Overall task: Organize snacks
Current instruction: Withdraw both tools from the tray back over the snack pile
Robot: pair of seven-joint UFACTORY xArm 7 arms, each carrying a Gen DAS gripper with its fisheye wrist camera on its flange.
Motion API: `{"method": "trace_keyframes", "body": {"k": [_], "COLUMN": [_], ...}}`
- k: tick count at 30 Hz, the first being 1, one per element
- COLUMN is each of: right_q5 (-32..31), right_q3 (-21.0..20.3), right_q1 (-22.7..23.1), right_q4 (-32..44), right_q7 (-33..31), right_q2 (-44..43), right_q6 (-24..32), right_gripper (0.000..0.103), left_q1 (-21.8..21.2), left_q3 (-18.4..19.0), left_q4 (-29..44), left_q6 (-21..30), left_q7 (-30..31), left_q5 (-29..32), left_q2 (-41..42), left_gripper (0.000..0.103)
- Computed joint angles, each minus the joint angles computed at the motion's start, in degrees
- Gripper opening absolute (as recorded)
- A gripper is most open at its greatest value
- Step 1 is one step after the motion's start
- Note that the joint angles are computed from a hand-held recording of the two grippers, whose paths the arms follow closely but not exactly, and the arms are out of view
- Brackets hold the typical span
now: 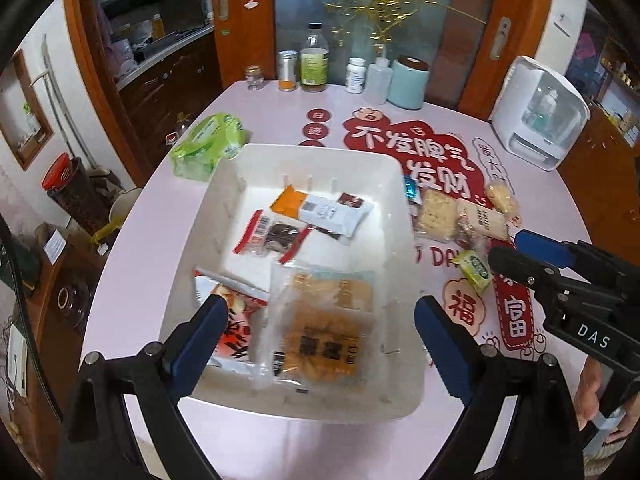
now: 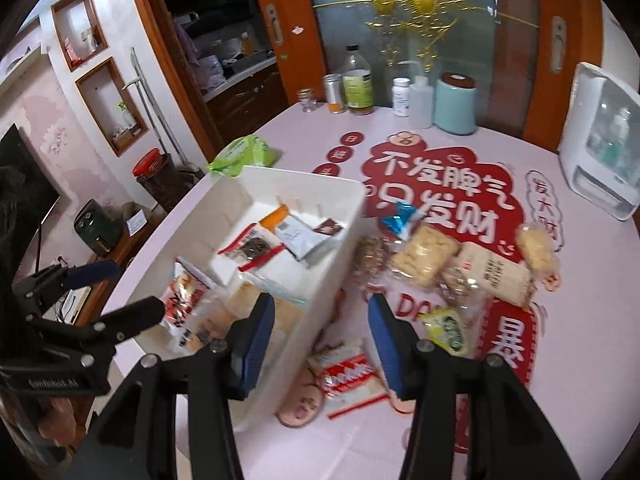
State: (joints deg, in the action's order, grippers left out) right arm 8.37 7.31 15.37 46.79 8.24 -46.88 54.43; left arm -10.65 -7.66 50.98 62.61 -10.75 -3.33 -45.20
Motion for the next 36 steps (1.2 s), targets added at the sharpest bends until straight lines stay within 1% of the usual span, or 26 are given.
{"method": "trace_keyframes", "body": {"k": [5, 8, 11, 16, 18, 19, 20, 22, 23, 25, 26, 27, 29, 33, 36], "right_q5": [-3.0, -4.47, -5.62, -6.83, -7.15, -7.06, -6.83, -5.7, -5.23, -4.12, -3.71, -3.5, -2.14, 2.72, 5.33], "right_q3": [-2.41, -4.92, -7.19, -10.76, -11.97, -12.5, -13.58, -15.35, -15.77, -17.12, -17.33, -17.66, -18.13, -19.0, -17.96], "right_q1": [-2.14, -4.72, -7.69, -11.92, -13.19, -13.72, -14.04, -14.46, -14.81, -15.54, -16.07, -16.71, -17.57, -18.5, -19.57], "right_q4": [-1.44, -1.24, 0.14, 3.83, 5.41, 6.1, 7.26, 8.74, 9.2, 10.36, 10.64, 11.08, 11.8, 13.08, 13.53], "right_q7": [-3.01, -5.27, -7.1, -10.98, -12.85, -13.66, -14.96, -17.35, -18.33, -20.45, -21.27, -22.08, -23.74, -28.34, -31.0], "right_q2": [-5.0, -6.92, -6.58, -3.42, -1.42, -0.45, 1.31, 4.3, 5.53, 9.51, 11.12, 13.8, 17.64, 26.55, 31.64], "right_q6": [2.46, 4.26, 5.39, 5.85, 5.26, 5.06, 4.78, 3.86, 3.59, 2.2, 1.6, 0.77, 0.07, -0.86, -1.99], "right_gripper": [0.049, 0.049, 0.049, 0.05, 0.05, 0.052, 0.058, 0.064, 0.067, 0.068, 0.068, 0.068, 0.068, 0.068, 0.068], "left_q1": [-2.27, -4.03, -5.55, -8.35, -9.33, -10.03, -10.73, -12.13, -12.88, -14.53, -15.6, -16.45, -18.32, -21.19, -22.62], "left_q3": [-2.36, -3.48, -5.47, -8.11, -9.55, -10.18, -10.67, -11.59, -11.76, -11.84, -11.75, -11.36, -10.56, -8.08, -6.41], "left_q4": [2.16, 3.96, 6.82, 14.26, 18.21, 20.35, 22.3, 26.46, 28.48, 32.68, 35.37, 36.73, 41.87, 50.81, 55.88], "left_q6": [-0.5, -1.08, -1.88, -3.1, -3.52, -3.97, -4.22, -4.56, -4.34, -3.86, -3.53, -3.2, -0.83, 3.57, 6.42], "left_q7": [0.23, 1.21, 2.09, 4.0, 5.47, 6.74, 7.86, 10.39, 11.55, 14.44, 17.15, 18.19, 21.3, 25.8, 29.64], "left_q5": [-0.46, -0.66, -0.06, 0.94, 2.76, 3.77, 4.78, 7.36, 8.52, 11.18, 12.44, 13.52, 15.47, 15.26, 13.43], "left_q2": [1.1, 2.64, 5.58, 14.31, 19.06, 21.82, 24.25, 29.62, 32.16, 37.49, 41.01, 42.83, 48.68, 58.24, 63.58], "left_gripper": [0.094, 0.094, 0.094, 0.094, 0.094, 0.094, 0.094, 0.094, 0.094, 0.094, 0.094, 0.094, 0.094, 0.094, 0.094]}}
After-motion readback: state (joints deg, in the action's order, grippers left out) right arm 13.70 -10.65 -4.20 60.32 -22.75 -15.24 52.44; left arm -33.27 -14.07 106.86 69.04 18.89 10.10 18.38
